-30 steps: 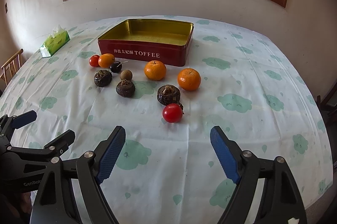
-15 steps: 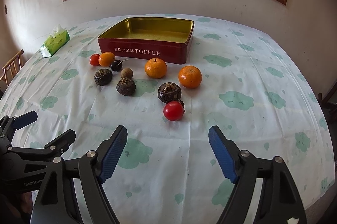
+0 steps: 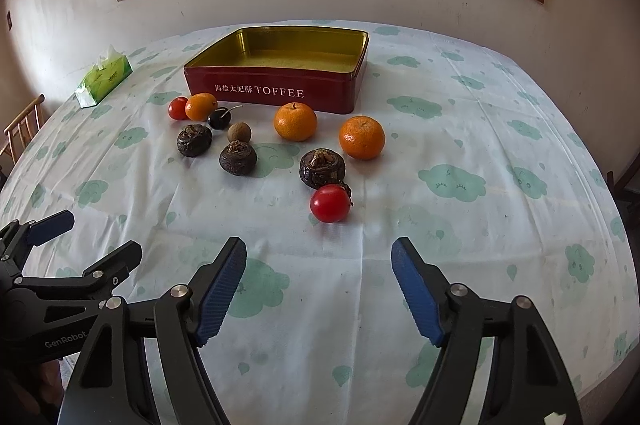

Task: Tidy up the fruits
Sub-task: 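Grasp the red tomato with the right gripper while the left grasps a dark brown fruit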

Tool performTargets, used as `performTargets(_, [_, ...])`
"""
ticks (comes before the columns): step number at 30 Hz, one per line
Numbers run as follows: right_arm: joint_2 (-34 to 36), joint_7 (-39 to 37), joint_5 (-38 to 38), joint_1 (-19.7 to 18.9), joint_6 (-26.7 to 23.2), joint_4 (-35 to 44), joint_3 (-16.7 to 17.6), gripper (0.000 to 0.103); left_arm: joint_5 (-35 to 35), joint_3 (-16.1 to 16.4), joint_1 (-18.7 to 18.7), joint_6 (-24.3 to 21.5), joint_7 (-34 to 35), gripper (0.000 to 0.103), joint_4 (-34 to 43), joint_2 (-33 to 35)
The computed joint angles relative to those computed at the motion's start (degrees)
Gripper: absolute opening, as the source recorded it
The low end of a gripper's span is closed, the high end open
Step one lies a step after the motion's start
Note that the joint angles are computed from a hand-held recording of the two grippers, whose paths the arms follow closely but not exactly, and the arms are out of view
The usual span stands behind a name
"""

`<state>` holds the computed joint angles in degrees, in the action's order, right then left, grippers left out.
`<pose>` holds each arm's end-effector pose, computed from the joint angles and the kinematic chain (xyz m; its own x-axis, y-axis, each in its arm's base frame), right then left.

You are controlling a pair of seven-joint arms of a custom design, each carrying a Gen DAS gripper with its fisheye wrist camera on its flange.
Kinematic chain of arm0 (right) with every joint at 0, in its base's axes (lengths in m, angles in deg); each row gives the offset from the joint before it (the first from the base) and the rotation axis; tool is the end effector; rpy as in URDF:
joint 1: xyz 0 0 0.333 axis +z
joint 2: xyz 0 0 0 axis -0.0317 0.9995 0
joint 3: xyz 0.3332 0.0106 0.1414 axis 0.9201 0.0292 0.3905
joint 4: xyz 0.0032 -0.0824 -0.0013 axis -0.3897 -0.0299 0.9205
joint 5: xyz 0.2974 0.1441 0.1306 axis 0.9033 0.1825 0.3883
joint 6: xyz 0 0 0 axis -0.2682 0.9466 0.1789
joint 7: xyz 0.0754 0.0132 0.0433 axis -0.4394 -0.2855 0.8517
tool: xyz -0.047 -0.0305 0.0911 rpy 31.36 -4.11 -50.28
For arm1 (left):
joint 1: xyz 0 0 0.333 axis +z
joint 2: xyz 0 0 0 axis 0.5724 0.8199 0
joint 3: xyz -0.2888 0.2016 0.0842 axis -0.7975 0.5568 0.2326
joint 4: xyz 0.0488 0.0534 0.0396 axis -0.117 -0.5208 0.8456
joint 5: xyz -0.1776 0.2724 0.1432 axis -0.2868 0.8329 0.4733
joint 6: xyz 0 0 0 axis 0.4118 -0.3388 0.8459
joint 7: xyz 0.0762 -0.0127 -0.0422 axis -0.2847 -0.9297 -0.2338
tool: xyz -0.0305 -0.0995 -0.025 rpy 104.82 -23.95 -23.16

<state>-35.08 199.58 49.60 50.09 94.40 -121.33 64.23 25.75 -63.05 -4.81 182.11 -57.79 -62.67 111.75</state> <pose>0.5443 0.3661 0.3364 0.2259 -0.9740 0.0162 -0.7635 -0.1874 -0.6180 0.5013 -0.4646 0.3065 0.1074 -0.9937 -0.0304 -0.8005 -0.0683 -0.5955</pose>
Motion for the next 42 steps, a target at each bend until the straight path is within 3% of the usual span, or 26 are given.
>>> performTargets(10, [0.45,-2.45,1.92,-4.37,-1.36,1.19,4.64,0.068,-0.62,0.06,0.60,1.04,0.68,0.089,-0.08,0.14])
performTargets(25, [4.96,-9.51,6.65,-13.30,-5.09,8.33,13.24,0.053,-2.78,1.97,1.53,4.10,4.68,0.080,3.48,2.98])
performTargets(42, [8.04,-14.58,9.68,-15.42,-5.95,12.62,15.33,0.032,-9.12,4.76,2.20,7.57,14.10,0.074,11.32,8.37])
